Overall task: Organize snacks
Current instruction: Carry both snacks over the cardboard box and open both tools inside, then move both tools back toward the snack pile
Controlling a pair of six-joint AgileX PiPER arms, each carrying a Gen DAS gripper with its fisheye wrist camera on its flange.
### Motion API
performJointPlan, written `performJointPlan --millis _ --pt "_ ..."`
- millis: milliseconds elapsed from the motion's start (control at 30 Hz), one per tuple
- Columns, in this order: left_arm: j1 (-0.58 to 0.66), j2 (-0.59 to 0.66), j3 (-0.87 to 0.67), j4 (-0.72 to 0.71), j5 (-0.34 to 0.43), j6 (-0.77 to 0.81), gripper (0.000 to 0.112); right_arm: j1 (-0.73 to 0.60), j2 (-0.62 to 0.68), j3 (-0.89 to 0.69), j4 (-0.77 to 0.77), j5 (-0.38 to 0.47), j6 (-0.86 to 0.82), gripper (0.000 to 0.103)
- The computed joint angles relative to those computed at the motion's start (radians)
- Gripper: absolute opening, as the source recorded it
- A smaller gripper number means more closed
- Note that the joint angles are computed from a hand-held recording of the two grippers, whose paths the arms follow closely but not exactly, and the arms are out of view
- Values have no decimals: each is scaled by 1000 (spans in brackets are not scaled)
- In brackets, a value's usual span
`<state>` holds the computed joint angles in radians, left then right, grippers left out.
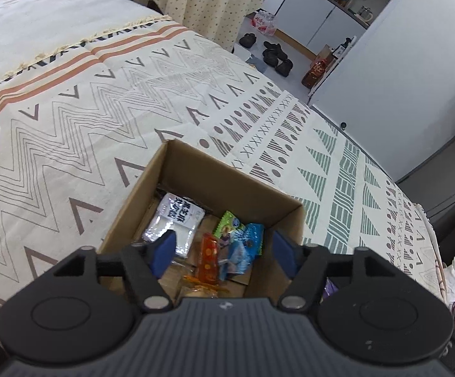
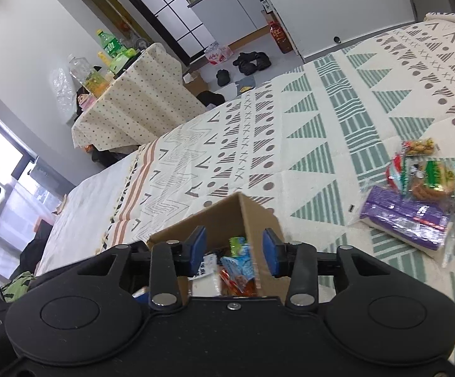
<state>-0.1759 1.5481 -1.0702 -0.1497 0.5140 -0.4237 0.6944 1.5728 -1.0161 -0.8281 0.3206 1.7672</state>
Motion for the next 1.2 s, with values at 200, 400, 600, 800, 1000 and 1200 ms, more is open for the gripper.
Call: performJointPlan --millis 200,400,600,800,1000,1200 --pt "-67 -10 6 34 0 -25 84 3 -85 80 -10 57 9 50" --pt "-148 -19 13 136 2 -114 86 -7 -197 187 -27 109 41 60" --pt "-234 -47 22 205 -19 -154 93 -14 -294 271 -47 151 67 77" --pt "-311 -46 16 259 -2 -207 99 -39 -392 342 -41 177 41 91" --pt "-372 -32 1 310 9 -262 100 -68 -468 399 -26 184 2 103" --pt "-435 -10 -1 357 3 -308 100 -129 -546 461 31 161 -76 103"
